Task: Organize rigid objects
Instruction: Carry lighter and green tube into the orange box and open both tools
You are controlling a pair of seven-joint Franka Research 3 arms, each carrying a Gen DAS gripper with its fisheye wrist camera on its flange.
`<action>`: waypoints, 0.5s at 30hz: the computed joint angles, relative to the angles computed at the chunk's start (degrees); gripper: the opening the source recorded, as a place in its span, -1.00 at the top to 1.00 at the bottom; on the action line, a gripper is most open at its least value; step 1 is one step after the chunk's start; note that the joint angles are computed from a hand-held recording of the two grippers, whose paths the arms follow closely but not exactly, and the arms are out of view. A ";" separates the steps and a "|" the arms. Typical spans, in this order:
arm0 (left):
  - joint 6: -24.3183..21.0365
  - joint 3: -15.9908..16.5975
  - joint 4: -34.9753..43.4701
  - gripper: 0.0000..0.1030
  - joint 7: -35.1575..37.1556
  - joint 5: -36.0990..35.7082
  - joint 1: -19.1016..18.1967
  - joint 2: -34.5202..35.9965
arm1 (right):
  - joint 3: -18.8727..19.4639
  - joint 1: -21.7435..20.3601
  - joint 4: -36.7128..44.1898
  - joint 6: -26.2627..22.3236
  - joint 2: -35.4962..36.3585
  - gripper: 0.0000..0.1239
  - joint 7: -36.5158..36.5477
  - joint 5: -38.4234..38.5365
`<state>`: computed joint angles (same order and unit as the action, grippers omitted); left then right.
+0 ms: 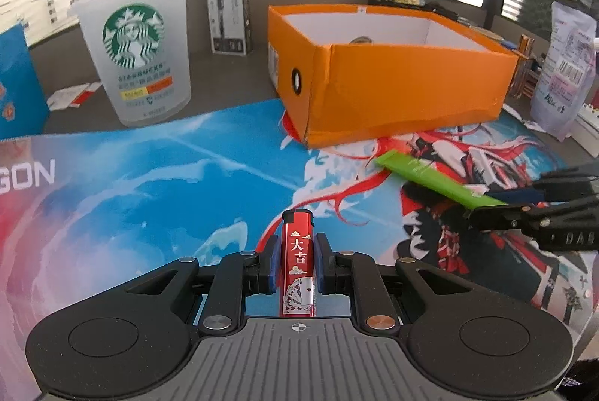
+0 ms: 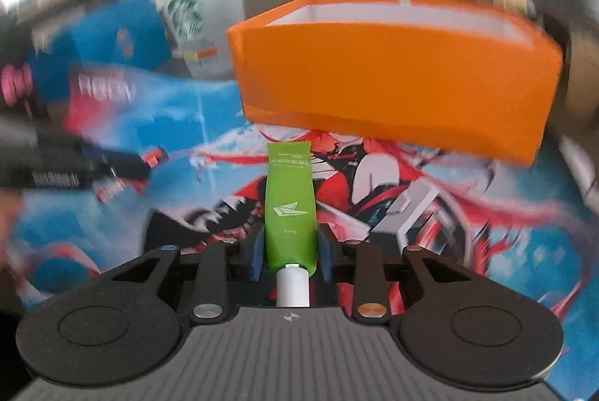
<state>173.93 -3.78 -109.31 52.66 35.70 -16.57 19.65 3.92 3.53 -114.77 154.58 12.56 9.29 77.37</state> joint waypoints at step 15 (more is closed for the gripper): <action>0.90 1.80 7.76 0.68 -0.89 3.78 -2.98 0.52 | -2.42 -3.19 3.01 -12.23 -2.52 0.64 5.28 6.20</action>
